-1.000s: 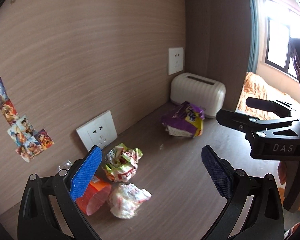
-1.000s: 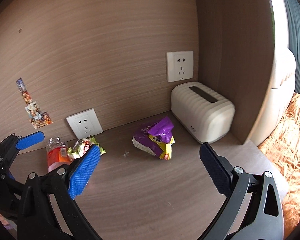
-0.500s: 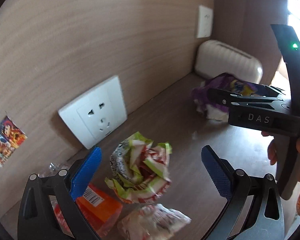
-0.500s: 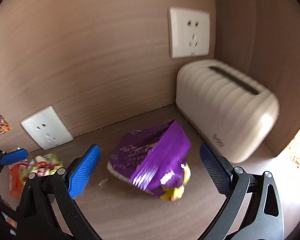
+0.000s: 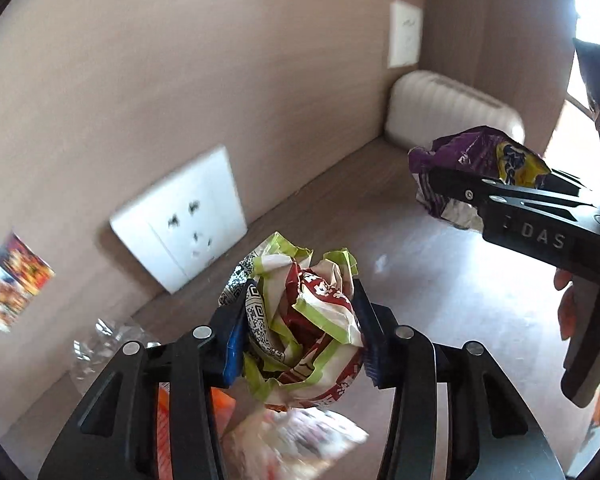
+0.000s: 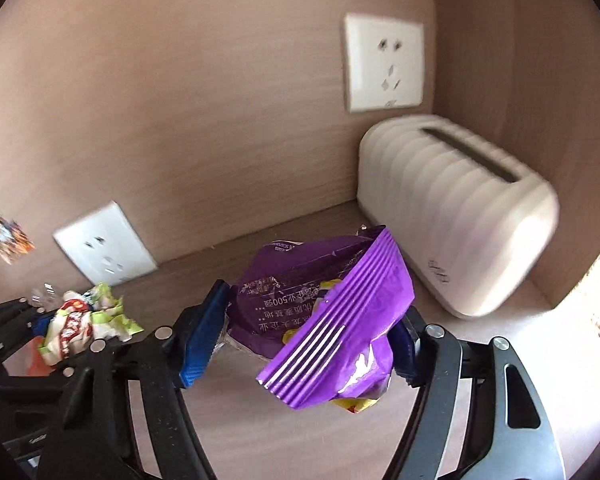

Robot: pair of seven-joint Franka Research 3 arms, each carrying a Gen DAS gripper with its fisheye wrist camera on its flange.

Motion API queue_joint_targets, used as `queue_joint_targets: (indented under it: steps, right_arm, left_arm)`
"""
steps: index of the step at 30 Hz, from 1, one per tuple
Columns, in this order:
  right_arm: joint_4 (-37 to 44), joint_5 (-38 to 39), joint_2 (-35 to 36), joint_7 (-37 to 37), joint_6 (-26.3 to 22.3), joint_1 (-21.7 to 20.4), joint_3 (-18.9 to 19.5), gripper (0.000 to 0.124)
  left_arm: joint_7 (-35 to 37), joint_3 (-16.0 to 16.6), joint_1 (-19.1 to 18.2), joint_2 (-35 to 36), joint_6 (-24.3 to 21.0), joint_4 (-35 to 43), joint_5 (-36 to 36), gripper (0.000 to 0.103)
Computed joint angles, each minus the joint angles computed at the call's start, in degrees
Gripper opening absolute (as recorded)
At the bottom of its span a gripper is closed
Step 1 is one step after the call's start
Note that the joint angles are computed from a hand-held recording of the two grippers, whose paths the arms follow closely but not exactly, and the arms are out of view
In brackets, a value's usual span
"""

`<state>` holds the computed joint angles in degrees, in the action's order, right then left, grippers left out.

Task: Collect trash
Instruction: 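Carry the green wrapper and purple bag with both tools over the bin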

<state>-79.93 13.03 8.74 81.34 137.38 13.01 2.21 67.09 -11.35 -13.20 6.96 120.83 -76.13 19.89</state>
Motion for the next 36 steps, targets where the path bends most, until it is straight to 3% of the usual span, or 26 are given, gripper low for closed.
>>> queue_joint_targets:
  steps: [7, 13, 14, 26, 36]
  right_arm:
    - [-11.5, 3.1, -13.1, -2.5, 4.5, -2.4, -1.4, 0.072]
    - [-21.2, -1.7, -24.7, 0.3, 5.5, -6.3, -2.2, 0.072]
    - [-22.9, -2.3, -26.4, 0.5, 5.5, -7.2, -2.6, 0.072]
    - [-37.8, -8.7, -45.4, 6.8, -2.9, -18.5, -3.9, 0.072]
    - [-47.2, -9.7, -54.8, 7.4, -8.8, -24.5, -6.9, 0.073]
  left_arm:
    - [2.0, -2.3, -3.1, -2.2, 0.6, 1.2, 1.0, 0.045]
    - [4.6, -5.4, -6.5, -1.1, 1.8, 3.8, -0.9, 0.045]
    - [4.9, -4.5, -8.9, 1.7, 2.3, 6.9, -0.5, 0.045]
    - [8.3, -8.2, -19.4, 6.1, 3.0, 10.3, -3.2, 0.045]
    - [10.4, -10.0, -26.4, 10.2, 2.6, 9.1, -4.8, 0.046]
